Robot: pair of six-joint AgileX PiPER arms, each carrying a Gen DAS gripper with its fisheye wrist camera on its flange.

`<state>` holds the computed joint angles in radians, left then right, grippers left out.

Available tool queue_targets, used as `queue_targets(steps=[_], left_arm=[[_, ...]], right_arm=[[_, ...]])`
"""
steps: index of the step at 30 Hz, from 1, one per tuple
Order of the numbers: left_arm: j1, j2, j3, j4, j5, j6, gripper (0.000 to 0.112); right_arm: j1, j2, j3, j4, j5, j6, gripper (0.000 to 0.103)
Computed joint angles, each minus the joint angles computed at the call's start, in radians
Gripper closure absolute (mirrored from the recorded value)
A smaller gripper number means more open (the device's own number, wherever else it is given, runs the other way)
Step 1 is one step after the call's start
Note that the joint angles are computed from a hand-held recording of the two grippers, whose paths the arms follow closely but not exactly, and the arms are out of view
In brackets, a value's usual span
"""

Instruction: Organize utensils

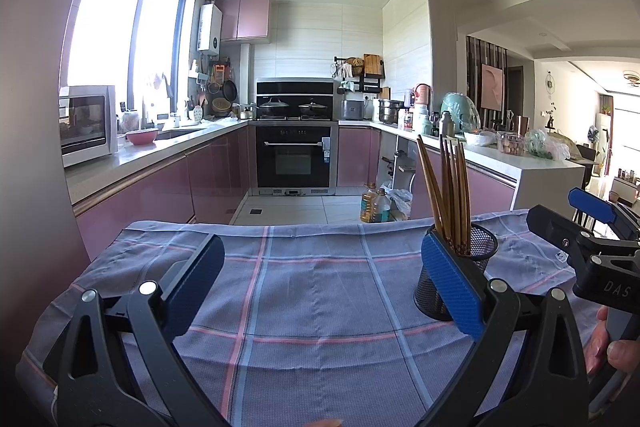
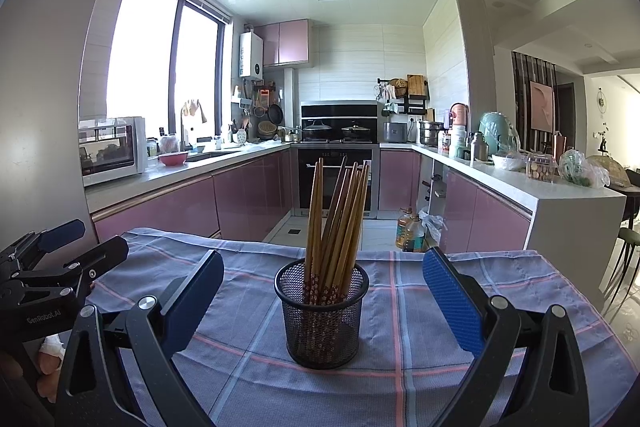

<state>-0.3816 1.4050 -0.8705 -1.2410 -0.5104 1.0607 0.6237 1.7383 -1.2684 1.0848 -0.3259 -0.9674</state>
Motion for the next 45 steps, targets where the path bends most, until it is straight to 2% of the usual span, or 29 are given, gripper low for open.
queue_targets(steps=[45], left_arm=[[-0.013, -0.002, 0.012, -0.008, -0.010, 0.000, 0.015]], right_arm=[[0.001, 0.021, -0.022, 0.019, 0.014, -0.005, 0.007]])
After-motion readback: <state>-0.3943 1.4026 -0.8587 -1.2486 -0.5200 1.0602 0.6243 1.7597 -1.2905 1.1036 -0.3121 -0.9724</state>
